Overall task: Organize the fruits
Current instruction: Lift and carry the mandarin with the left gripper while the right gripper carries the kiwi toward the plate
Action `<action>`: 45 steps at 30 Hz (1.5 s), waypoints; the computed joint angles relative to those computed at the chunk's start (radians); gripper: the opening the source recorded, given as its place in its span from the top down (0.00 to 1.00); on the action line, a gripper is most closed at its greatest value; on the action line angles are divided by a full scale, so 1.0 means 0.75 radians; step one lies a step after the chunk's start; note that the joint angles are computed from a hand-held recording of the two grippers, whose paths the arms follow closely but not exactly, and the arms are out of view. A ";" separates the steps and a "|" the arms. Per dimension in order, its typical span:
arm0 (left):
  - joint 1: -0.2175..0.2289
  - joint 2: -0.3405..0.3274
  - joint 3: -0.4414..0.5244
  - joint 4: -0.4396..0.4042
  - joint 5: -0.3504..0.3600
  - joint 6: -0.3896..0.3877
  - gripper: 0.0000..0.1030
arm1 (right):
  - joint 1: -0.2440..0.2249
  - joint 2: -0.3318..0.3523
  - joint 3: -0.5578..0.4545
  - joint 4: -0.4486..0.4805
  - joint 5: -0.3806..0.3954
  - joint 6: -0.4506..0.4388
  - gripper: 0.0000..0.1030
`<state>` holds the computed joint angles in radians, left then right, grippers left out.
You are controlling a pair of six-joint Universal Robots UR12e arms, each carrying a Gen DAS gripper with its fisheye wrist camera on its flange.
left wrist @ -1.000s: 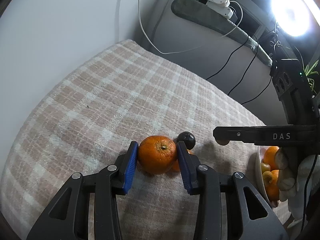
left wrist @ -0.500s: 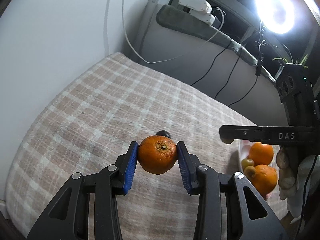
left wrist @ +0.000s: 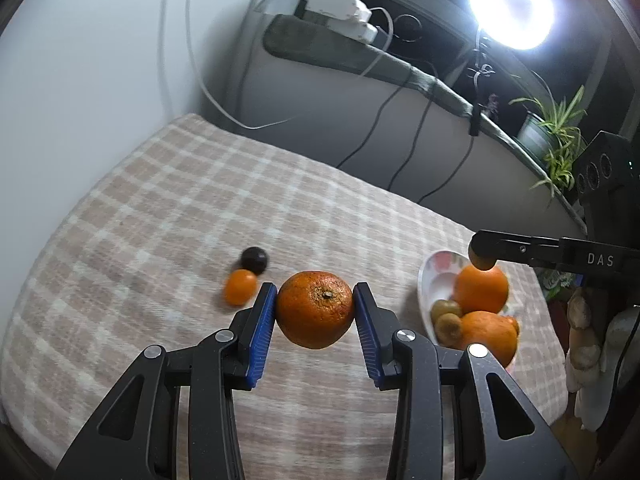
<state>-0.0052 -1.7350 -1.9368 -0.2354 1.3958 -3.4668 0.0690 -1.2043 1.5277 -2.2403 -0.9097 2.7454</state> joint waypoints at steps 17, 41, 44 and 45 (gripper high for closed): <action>-0.077 -0.055 0.076 -0.011 -0.035 0.045 0.64 | -0.105 -0.037 0.071 -0.129 0.007 0.071 0.75; -0.124 -0.126 0.164 -0.077 -0.075 0.093 0.64 | -0.096 0.008 0.045 -0.107 -0.007 0.066 0.75; -0.130 -0.132 0.172 -0.083 -0.079 0.101 0.64 | -0.095 0.009 0.044 -0.106 -0.008 0.066 0.75; -0.131 -0.134 0.175 -0.086 -0.080 0.104 0.64 | -0.095 0.009 0.044 -0.106 -0.010 0.065 0.75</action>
<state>-0.1037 -1.8356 -1.8053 -0.2998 1.3360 -3.3886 -0.0021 -1.1973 1.5610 -2.3198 -0.9172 2.7942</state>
